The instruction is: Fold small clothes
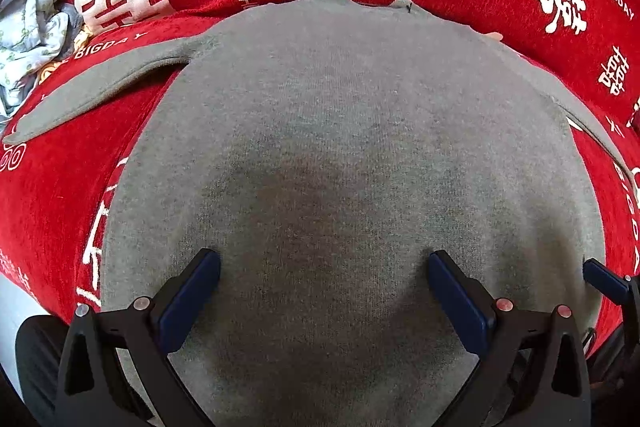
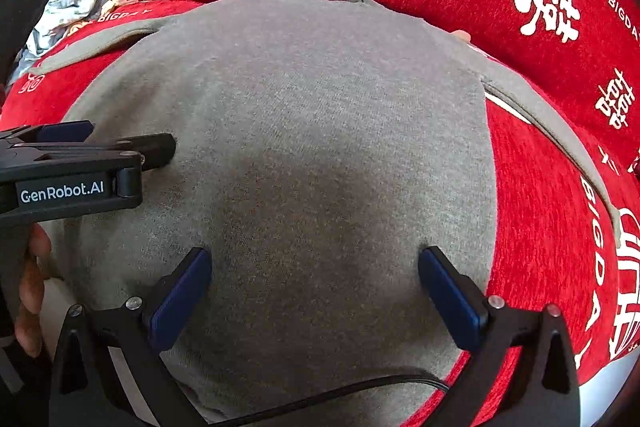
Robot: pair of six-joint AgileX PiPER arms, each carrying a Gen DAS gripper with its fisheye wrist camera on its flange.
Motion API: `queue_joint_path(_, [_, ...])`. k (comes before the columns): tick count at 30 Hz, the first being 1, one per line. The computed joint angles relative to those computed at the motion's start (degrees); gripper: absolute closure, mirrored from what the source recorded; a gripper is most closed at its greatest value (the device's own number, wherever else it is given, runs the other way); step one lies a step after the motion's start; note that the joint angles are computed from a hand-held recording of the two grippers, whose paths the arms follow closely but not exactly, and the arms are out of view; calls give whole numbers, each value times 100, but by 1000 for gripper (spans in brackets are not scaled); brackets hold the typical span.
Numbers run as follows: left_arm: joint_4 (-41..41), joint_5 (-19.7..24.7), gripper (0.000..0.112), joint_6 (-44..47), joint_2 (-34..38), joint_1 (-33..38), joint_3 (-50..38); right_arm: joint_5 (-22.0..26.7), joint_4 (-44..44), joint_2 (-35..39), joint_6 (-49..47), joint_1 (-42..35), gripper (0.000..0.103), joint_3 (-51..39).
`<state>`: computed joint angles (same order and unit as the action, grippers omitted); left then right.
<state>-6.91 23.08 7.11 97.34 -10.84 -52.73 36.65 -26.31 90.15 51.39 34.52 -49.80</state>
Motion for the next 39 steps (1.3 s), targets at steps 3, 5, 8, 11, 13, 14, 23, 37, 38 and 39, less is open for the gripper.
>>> queue_joint_path(3, [58, 297, 9, -56, 80, 25, -207, 44, 34, 2, -74, 11, 0, -32])
queue_joint_path(5, [159, 420, 9, -182, 97, 11, -288, 96, 125, 13, -255, -7, 0, -84])
queue_joint_path(8, [611, 458, 9, -581, 21, -119, -316, 166, 547, -13, -927, -150, 0, -169])
queue_joint_path(11, [815, 606, 9, -721, -84, -291, -443, 135, 532, -262, -987, -344, 0, -31])
queue_joint_path(13, [849, 721, 9, -746, -101, -404, -601, 66, 509, -550, -940, -655, 0, 139])
queue_joint_path(14, [882, 783, 9, -794, -85, -494, -709, 73, 542, -658, -954, -823, 0, 195])
queue_joint_path(23, [1313, 1400, 9, -1175, 395, -1624, -1934, -225, 3292, -1760, -3914, -4393, 0, 1024])
queue_joint_path(37, [1605, 2888, 9, -1433, 2481, -2807, -5128, -206, 5515, -1150, -7360, -8546, 3, 829])
queue_joint_path(38, [1622, 3002, 9, -1431, 2643, -2856, -5382, -211, 5712, -988, -7520, -8705, 9, 758])
queue_joint_path(39, [1625, 3213, 9, -1393, 2915, -2896, -5839, -205, 5880, -811, -7682, -8876, 16, 674])
